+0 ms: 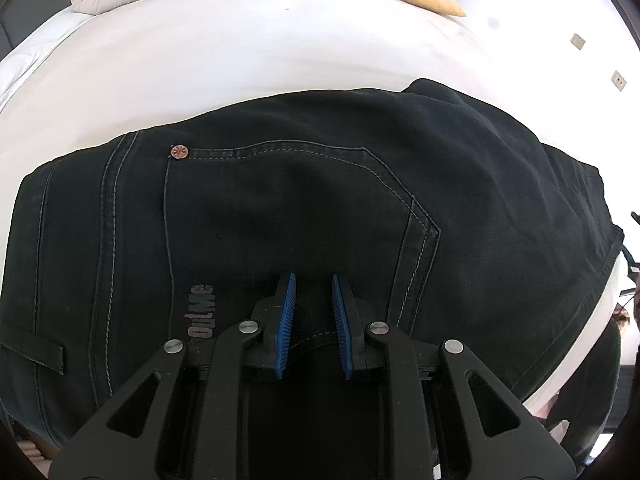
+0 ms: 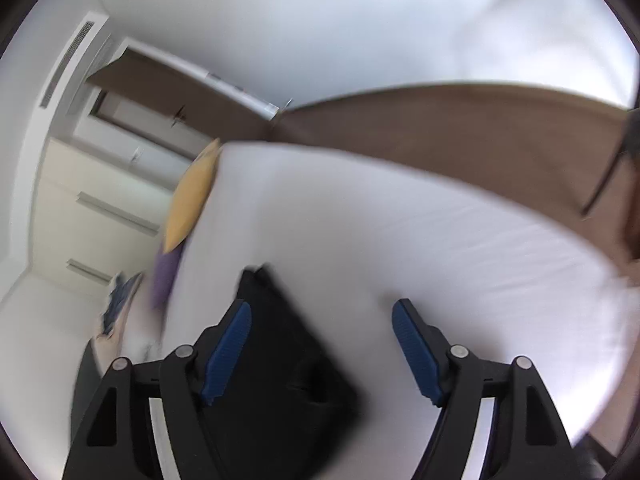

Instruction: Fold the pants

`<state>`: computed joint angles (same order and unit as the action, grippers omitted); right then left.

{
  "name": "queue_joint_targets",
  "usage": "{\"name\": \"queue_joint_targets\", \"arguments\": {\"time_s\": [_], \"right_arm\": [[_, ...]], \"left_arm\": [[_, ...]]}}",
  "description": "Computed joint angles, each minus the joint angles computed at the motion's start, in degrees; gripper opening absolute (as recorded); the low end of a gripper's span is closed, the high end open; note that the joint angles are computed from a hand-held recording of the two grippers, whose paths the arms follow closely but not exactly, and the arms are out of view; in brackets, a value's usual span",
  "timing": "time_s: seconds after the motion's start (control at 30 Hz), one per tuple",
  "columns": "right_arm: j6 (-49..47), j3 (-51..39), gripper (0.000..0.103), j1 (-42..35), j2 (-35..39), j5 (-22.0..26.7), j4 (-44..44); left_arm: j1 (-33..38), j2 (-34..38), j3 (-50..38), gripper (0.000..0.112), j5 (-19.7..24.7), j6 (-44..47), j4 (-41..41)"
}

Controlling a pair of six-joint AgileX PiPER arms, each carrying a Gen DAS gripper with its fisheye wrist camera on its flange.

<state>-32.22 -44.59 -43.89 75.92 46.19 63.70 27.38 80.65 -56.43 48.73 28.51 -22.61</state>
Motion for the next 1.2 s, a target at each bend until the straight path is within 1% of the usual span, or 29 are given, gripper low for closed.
{"name": "queue_joint_targets", "arguments": {"time_s": [0.03, 0.07, 0.13, 0.17, 0.2, 0.23, 0.27, 0.37, 0.4, 0.47, 0.5, 0.53, 0.6, 0.67, 0.73, 0.77, 0.83, 0.87, 0.97, 1.03, 1.07, 1.13, 1.17, 1.2], "right_arm": [[0.01, 0.31, 0.085, -1.98, -1.19, 0.91, -1.10], [-2.28, 0.68, 0.085, -4.60, -1.71, 4.11, -0.29], [-4.27, 1.31, 0.084, -6.51, -2.45, 9.76, -0.10], [-5.19, 1.85, 0.083, -6.49, -2.89, 11.60, -0.10], [-4.59, 2.14, 0.080, -4.18, -4.08, 13.24, -0.46], [-3.18, 2.47, 0.075, -1.37, -5.31, 13.87, -1.00], [-2.03, 2.57, 0.074, 0.05, -6.39, 14.99, -1.64], [1.41, 1.67, 0.071, 8.79, -5.79, 10.86, -0.82], [4.06, 0.73, 0.071, 11.65, -5.70, 8.54, -3.19], [12.83, -0.94, 0.071, 15.13, -5.73, 4.94, -10.92], [16.46, -1.01, 0.071, 15.25, -4.55, 4.15, -12.67], [17.80, -0.69, 0.071, 16.03, -3.93, 3.38, -12.13], [15.64, -0.30, 0.071, 15.05, -2.59, 3.61, -9.18], [12.54, -0.50, 0.067, 15.63, -1.60, 2.43, -6.06], [12.82, -1.58, 0.047, 16.29, -0.10, 2.52, -5.62], [12.38, -1.94, 0.041, 16.69, 0.68, 2.31, -5.03], [12.50, -2.25, 0.013, 18.43, 1.56, -0.18, -5.73], [12.87, -2.46, 0.010, 18.44, 1.90, -0.41, -6.30], [12.81, -0.76, 0.010, 15.64, 0.47, 1.45, -8.00], [14.03, -0.41, 0.011, 12.63, -1.01, 4.85, -9.94], [13.69, 0.12, 0.014, 10.23, -1.84, 6.46, -9.85], [14.89, 0.46, 0.040, 6.45, -4.15, 7.66, -10.17], [14.83, 0.51, 0.047, 4.78, -5.45, 7.94, -10.01], [14.43, 0.12, 0.050, 3.31, -6.53, 8.48, -9.53]], "left_arm": [[-0.26, -0.23, 0.18, 0.019, -0.11, -0.44, 0.27], [-0.25, -0.07, -0.21, 0.019, 0.04, -0.65, 0.33], [-0.41, -0.26, -0.12, 0.019, -0.12, -1.03, 0.42], [-0.52, -0.38, -0.09, 0.019, -0.16, -1.32, 0.64], [-0.55, -0.57, -0.49, 0.019, 0.39, -1.72, 1.02], [-0.78, -0.61, -0.60, 0.019, 0.47, -2.16, 1.40], [-1.07, -0.77, -0.94, 0.019, 0.85, -2.73, 1.95], [-1.95, -0.93, -1.58, 0.019, 1.43, -4.07, 2.98], [-1.98, -0.85, -1.68, 0.019, 1.47, -4.13, 2.92], [-1.79, -0.91, -1.72, 0.019, 1.58, -3.94, 2.57], [-1.61, -0.86, -1.18, 0.019, 0.99, -3.46, 2.21], [-1.49, -0.86, -0.89, 0.019, 0.63, -3.22, 2.01], [-1.57, -0.90, -0.80, 0.019, 0.39, -3.16, 2.13], [-1.37, -0.98, -0.38, 0.019, 0.19, -2.64, 1.81], [-1.17, -0.98, -0.20, 0.019, 0.10, -2.26, 1.48], [-1.01, -1.12, -0.12, 0.019, 0.14, -2.12, 1.34], [-0.97, -1.28, 0.05, 0.019, -0.02, -2.10, 1.31], [-0.87, -1.50, 0.10, 0.019, 0.13, -2.03, 1.31], [-0.46, -1.75, 0.20, 0.019, 0.44, -1.50, 0.92], [-0.36, -1.84, 0.19, 0.019, 0.59, -1.34, 0.96], [-0.25, -1.86, 0.15, 0.019, 0.70, -1.23, 0.88], [-0.28, -1.91, 0.11, 0.019, 0.70, -1.37, 1.03], [-0.66, -1.96, 0.09, 0.019, 0.58, -1.88, 1.38], [-0.84, -2.00, 0.12, 0.019, 0.46, -2.12, 1.60]]}}
